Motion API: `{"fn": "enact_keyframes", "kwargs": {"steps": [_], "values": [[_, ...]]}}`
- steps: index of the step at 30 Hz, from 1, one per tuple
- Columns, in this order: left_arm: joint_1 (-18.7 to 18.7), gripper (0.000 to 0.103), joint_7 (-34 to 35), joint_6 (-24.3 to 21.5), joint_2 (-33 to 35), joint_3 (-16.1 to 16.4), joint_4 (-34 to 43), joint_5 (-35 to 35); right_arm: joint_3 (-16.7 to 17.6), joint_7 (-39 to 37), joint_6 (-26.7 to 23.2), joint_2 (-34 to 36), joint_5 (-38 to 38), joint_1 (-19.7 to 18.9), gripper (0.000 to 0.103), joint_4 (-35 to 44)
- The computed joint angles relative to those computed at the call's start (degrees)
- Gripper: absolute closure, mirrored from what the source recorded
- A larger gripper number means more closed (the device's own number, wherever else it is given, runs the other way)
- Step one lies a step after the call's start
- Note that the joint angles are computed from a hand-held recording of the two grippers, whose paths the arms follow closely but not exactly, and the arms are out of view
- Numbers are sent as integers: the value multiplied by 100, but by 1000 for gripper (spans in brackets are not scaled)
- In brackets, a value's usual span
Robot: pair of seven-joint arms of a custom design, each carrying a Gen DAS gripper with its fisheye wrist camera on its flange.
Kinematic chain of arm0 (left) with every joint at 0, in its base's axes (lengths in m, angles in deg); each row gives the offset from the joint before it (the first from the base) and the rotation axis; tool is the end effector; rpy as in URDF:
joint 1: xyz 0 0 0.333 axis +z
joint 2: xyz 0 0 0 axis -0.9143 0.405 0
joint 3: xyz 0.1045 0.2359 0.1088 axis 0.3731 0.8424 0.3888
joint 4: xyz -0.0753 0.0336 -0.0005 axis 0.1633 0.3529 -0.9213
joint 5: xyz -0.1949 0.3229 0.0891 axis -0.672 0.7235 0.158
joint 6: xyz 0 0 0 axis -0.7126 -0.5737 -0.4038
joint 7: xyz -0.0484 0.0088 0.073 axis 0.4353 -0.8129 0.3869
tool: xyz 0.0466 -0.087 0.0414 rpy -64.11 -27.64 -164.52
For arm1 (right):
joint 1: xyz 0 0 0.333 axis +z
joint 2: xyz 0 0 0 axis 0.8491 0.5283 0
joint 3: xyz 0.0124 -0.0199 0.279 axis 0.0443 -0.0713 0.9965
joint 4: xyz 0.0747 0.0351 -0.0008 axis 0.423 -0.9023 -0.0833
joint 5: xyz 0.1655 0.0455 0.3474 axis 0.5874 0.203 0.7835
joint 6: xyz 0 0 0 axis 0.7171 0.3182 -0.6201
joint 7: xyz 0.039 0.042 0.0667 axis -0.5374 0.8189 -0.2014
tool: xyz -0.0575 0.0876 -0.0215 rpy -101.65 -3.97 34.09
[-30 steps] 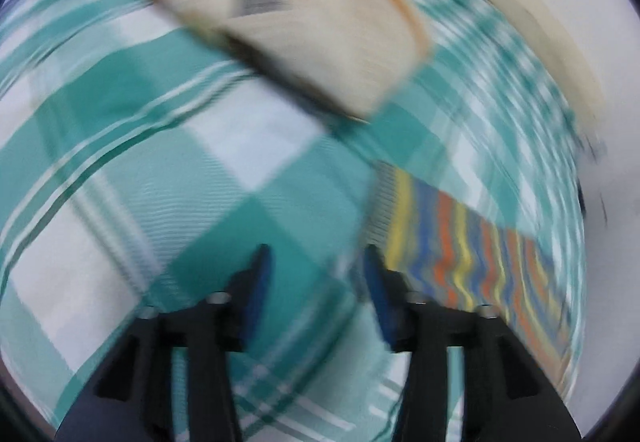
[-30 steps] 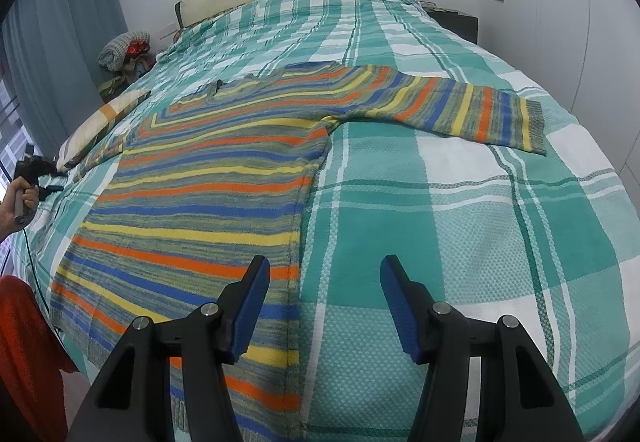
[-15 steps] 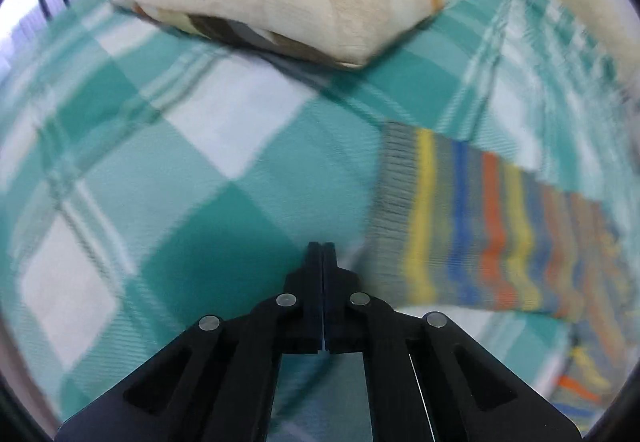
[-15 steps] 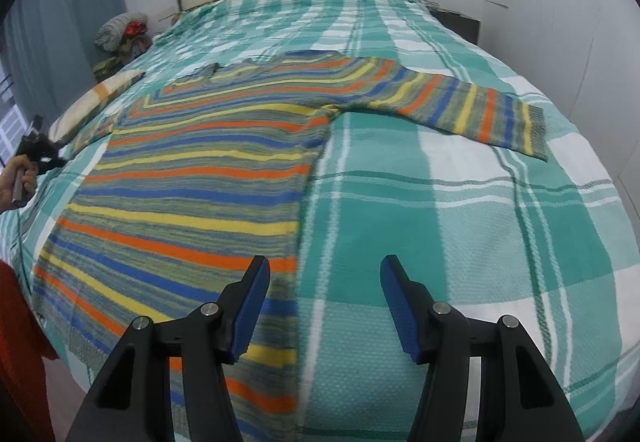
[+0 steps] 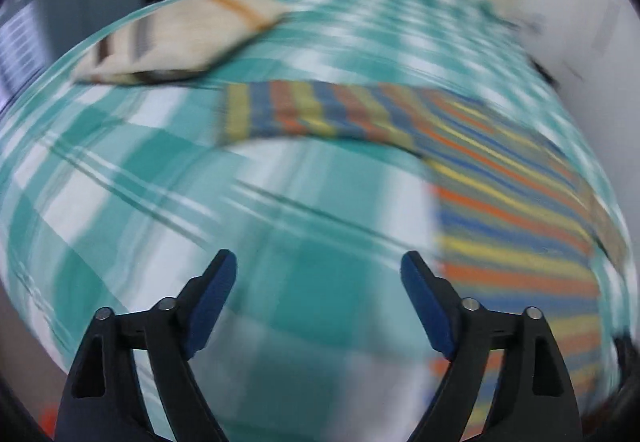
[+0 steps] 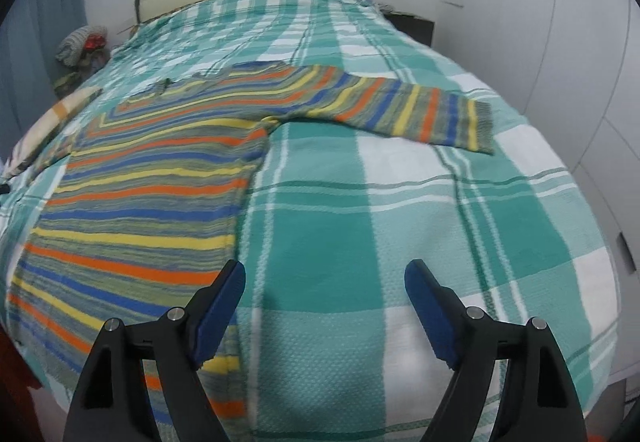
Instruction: Fold small clothes
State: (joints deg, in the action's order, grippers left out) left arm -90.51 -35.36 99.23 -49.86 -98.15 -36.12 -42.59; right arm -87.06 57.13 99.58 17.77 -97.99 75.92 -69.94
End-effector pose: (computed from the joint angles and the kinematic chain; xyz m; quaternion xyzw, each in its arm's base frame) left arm 0.5548 -0.3381 0.3936 -0.8311 0.4594 -0.2099 0.2328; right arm 0.6378 0.1783 0.3561 -0.7266 0.5868 -0.2345 0.2698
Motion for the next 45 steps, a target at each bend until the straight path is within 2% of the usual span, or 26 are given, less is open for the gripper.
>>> {"fn": "enact_keyframes", "kwargs": {"steps": [4, 8, 10, 12, 15, 17, 21, 27, 33, 35, 37, 40, 45], "values": [[-434, 13, 77, -56, 536, -120, 607, 261, -423, 424, 74, -61, -437, 369, 21, -102], [-703, 13, 326, -91, 942, -69, 1060, 68, -622, 717, 132, -194, -840, 555, 20, -243], [-834, 13, 299, -43, 1051, 9, 1191, 55, -550, 773, 169, -303, -906, 508, 19, -348], [-959, 13, 232, 4, 1095, 81, 1184, 121, -398, 768, 293, -433, -853, 412, 13, -511], [-1098, 13, 335, -67, 1201, 153, 1248, 228, -130, 615, 388, -496, -665, 271, 13, -626], [-1172, 13, 372, -144, 1271, 196, 1277, 306, -157, 583, 341, -443, -716, 358, 13, -581], [-1157, 13, 367, -102, 1267, 201, 1208, 218, -474, 779, 195, -269, -1058, 647, 13, -418], [-1282, 13, 152, -308, 1197, 264, 1176, 512, -205, 637, 97, -211, -782, 354, 13, -375], [-1295, 8, -53, -504, 1116, 235, 1111, 678, -219, 584, 94, -178, -760, 359, 13, -358], [-1318, 8, -34, -680, 1116, 224, 1137, 745, -319, 665, 116, -166, -845, 444, 13, -354], [-1323, 7, -19, -810, 1110, 204, 1137, 789, -673, 1002, 124, -137, -1175, 744, 13, -328], [-1295, 7, 41, -895, 1097, 161, 1117, 802, -913, 1388, 80, -113, -1545, 921, 12, -286], [-1289, 7, -79, -937, 1019, 152, 1047, 954, -862, 1699, 14, -144, -1803, 811, 12, -280]]}}
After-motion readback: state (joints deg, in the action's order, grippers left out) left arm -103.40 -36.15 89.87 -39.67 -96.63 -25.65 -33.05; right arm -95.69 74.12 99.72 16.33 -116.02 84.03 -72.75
